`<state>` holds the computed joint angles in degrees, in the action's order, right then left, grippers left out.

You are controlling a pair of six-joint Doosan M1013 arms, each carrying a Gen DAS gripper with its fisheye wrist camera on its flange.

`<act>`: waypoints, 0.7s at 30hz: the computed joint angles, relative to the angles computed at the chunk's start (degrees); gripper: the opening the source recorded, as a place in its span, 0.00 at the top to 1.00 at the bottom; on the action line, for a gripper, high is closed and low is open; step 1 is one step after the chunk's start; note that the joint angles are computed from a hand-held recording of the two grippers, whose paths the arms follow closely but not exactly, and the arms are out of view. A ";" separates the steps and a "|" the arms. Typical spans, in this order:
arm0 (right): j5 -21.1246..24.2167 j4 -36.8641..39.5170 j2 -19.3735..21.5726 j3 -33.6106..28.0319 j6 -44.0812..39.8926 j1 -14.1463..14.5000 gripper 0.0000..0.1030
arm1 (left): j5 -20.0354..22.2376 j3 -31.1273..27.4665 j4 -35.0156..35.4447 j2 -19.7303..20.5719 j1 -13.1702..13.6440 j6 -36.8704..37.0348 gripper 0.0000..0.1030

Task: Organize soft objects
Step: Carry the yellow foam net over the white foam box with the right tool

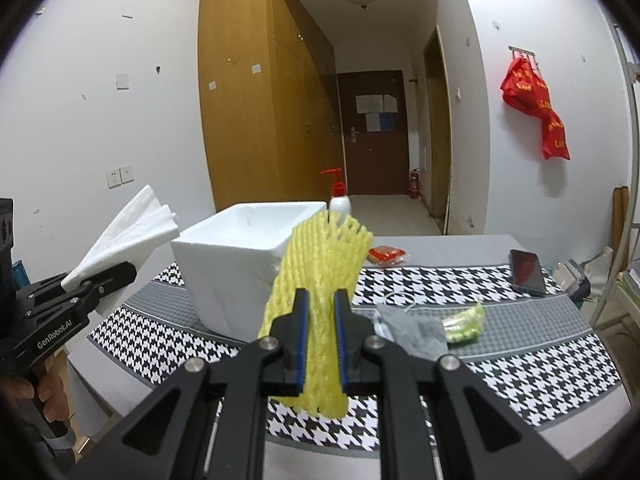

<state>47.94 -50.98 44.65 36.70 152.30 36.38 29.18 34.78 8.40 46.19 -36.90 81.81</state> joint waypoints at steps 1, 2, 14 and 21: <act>-0.14 0.26 0.21 -0.42 -0.42 -0.03 0.85 | -0.23 0.18 0.89 -0.12 0.00 -0.90 0.95; -0.29 0.51 0.44 -0.85 -0.86 -0.09 0.85 | -0.14 -0.24 1.34 0.06 0.14 -1.33 0.95; -1.60 8.62 5.16 -9.95 -11.64 -0.73 0.85 | 0.43 0.83 9.99 -0.70 0.50 -10.75 0.95; 1.10 14.26 10.39 -20.62 -19.42 -1.09 0.85 | 1.24 0.44 11.66 -0.55 1.02 -13.19 0.95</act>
